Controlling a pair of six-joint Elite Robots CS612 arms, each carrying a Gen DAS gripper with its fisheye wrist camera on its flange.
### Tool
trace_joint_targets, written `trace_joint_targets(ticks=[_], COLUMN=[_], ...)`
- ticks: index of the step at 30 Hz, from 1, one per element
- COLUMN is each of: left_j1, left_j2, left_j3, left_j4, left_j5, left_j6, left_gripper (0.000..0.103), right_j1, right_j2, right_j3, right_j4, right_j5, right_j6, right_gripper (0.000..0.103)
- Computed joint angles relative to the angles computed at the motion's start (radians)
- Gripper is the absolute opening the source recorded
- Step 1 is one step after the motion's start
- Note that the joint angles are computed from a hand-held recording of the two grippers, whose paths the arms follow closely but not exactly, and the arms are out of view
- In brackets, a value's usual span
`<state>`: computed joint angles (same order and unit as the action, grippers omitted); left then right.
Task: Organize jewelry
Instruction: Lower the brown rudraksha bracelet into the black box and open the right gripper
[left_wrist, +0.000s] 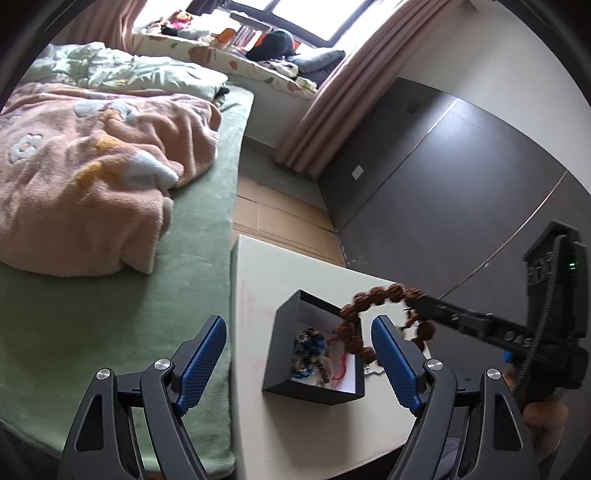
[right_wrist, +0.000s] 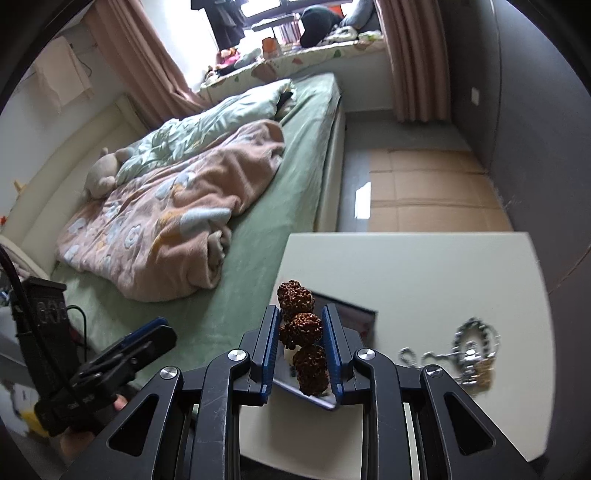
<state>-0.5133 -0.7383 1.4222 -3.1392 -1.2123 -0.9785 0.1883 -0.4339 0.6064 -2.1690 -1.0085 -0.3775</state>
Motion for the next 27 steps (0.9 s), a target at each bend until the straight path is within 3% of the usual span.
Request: trace_joint_targets(ticks=[2,4,6,8,9,13,15,18,22,23,27], left_j1=[-0.003,-0.007,-0.012,-0.015,-0.018,-0.029,-0.029,-0.03,-0.044,-0.044,-0.042], left_j2=[-0.004,-0.008,-0.01,-0.009,-0.008,0.002,0.009,0.013,0.021,0.024,0.04], left_j3=[0.008,0.013,0.018,0.017,0.016,0.006,0.0,-0.025,-0.071,-0.079,-0.126], left_j4=[-0.005,-0.007,-0.016,-0.02,-0.019,-0.037,-0.058,-0.008,0.068,0.074,0.102], left_j5=[0.017,0.037,0.06,0.075,0.088,0.14,0.127,0.107,0.139,0.129,0.075], left_j6=[0.002,0.001,0.005,0.01,0.013,0.026,0.025,0.051,0.145,0.156,0.18], left_gripper=[0.081,0.081,0.081,0.081,0.081,0.081,0.081,0.081,0.081,0.081,0.085], right_j1=[0.003,0.012,0.014,0.008,0.003,-0.017,-0.027,-0.044,-0.064,-0.068,-0.087], right_j2=[0.015,0.047,0.074,0.079,0.076,0.066,0.064,0.061,0.046,0.04,0.027], right_j3=[-0.02,-0.069,-0.113,-0.116,-0.106,-0.09,-0.091,-0.087,-0.064,-0.052,-0.026], right_j4=[0.029,0.065,0.1,0.088,0.076,0.067,0.071,0.084,0.081,0.069,0.047], right_j5=[0.004,-0.045,-0.067,-0.061,-0.052,-0.023,-0.017,0.01,0.011,0.005,0.015], right_j6=[-0.011,-0.008,-0.002,0.006,0.011,0.03,0.04,0.047,0.06,0.061,0.077], right_gripper=[0.025,0.027,0.038,0.058,0.061,0.064,0.064,0.067,0.081,0.088,0.094])
